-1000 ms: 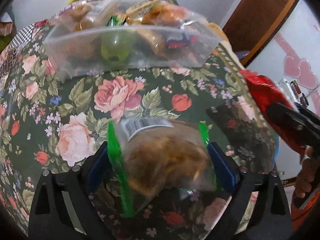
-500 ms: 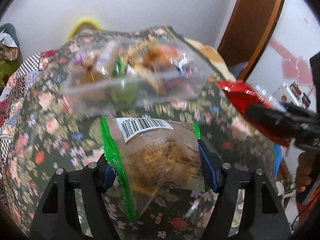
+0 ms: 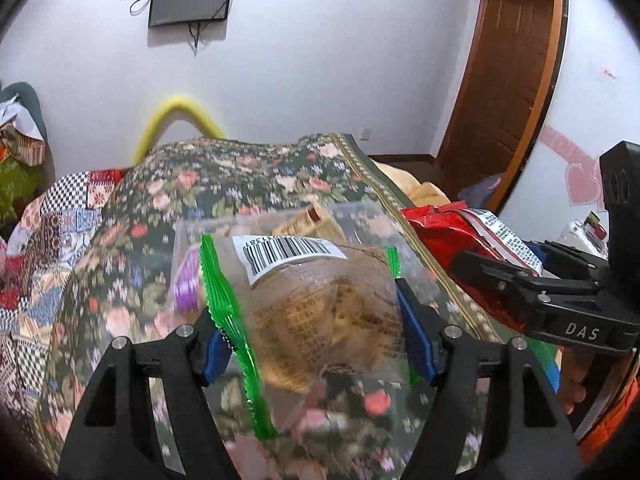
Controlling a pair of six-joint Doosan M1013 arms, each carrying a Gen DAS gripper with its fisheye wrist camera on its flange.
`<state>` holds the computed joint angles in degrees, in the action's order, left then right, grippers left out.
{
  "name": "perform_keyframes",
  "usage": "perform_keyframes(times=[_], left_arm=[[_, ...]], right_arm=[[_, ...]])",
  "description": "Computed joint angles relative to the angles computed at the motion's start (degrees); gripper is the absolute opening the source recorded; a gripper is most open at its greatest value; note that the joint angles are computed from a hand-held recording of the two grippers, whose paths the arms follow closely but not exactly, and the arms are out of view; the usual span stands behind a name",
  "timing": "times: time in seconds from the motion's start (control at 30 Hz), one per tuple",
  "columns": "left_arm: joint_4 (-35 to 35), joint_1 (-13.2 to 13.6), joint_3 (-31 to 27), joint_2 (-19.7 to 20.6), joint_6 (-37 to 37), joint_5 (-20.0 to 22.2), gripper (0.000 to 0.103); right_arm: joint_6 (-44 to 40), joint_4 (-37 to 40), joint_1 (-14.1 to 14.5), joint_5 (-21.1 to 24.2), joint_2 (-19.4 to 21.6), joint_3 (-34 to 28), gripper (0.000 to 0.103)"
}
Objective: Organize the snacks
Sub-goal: 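Lower the noodle pack and cookie bag into the clear box, opening both grippers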
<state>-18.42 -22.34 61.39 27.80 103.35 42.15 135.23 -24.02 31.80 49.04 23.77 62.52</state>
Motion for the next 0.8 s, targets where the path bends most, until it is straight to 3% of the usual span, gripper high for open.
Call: perform_keyframes(times=[0.23,0.5,0.8], left_arm=[[1.5,0.4,-6.3,4.6,-3.0,2.8,0.071],[2.1,0.7,-12.1,9.2,-5.9,7.1,0.072],[2.2,0.8,-12.6,9.5,-5.7,7.9,0.074]], right_arm=[[-1.2,1.9,-1.5,1.1,3.5,-4.5,0.064],[-6.7,6.3,-3.1,6.0,8.0,-10.4,0.064],[-6.3,6.9,-3.2,5.8,7.4,-9.6,0.07]])
